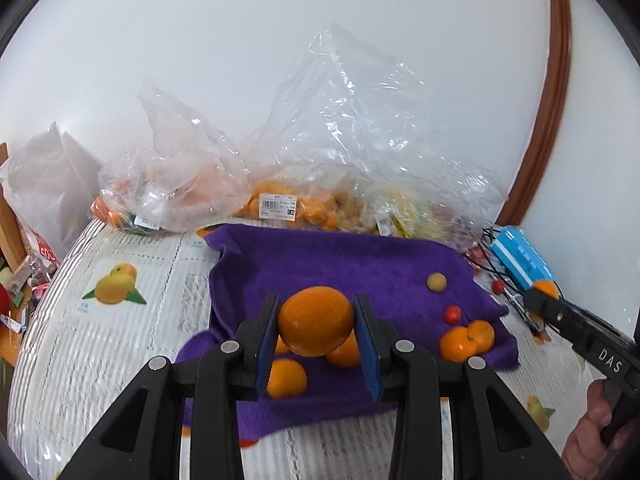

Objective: Organize fruits
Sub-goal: 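Lower the oranges onto the towel and open both grippers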

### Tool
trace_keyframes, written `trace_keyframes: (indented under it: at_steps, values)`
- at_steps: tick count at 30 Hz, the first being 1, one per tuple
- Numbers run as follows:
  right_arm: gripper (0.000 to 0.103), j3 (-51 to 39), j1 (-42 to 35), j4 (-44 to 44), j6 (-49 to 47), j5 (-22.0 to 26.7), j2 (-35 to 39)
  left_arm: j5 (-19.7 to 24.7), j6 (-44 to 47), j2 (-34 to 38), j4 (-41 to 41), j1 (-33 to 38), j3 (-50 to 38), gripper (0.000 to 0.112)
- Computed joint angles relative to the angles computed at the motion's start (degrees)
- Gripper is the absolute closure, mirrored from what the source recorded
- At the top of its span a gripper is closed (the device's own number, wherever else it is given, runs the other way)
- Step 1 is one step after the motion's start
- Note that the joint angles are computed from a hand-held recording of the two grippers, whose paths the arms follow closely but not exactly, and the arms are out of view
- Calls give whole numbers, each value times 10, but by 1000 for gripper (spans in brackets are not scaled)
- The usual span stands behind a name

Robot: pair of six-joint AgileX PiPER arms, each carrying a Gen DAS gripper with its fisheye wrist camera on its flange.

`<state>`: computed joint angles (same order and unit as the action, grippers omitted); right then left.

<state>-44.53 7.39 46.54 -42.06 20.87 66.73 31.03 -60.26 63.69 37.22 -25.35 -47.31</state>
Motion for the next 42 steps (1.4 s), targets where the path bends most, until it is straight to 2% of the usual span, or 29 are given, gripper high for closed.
trace_keyframes:
  at_steps: [2, 6, 9, 12, 15, 18, 20, 22, 28, 34, 39, 42]
  values:
    - [71, -25, 14, -23, 23, -13, 21, -9, 12, 21, -7, 12, -17, 78]
    - [71, -64, 18, -20, 12, -8, 63, -18, 28, 65, -16, 22, -54, 78]
    - [71, -91, 24, -24, 5, -14, 103, -27, 10, 97, 11, 21, -70, 77]
    - [71, -102, 21, 26, -51, -17, 143, -45, -52, 106, 68, 20, -46, 77]
    - [71, -90, 15, 100, -122, -38, 174, -82, -89, 101, 90, 35, -11, 78]
    - [71, -88, 9, 122, -147, -41, 198, -113, -69, 105, 56, 55, 1, 78]
    - [71, -96, 10, 93, -113, -35, 215, -110, -72, 108, 59, 50, 2, 78]
    - [71, -97, 10, 105, -122, -25, 222, -109, -78, 109, 69, 44, 3, 78]
    - [71, -90, 33, 83, -113, -53, 232, -109, -90, 119, 84, 34, 2, 78]
    - [70, -82, 32, 143, -180, -56, 234, -125, -55, 125, 46, 43, 2, 78]
    - [70, -76, 26, 172, -209, -54, 228, -123, -66, 122, 58, 36, 3, 78]
    - [62, -74, 21, 187, -219, -53, 225, -124, -65, 121, 58, 35, 4, 77]
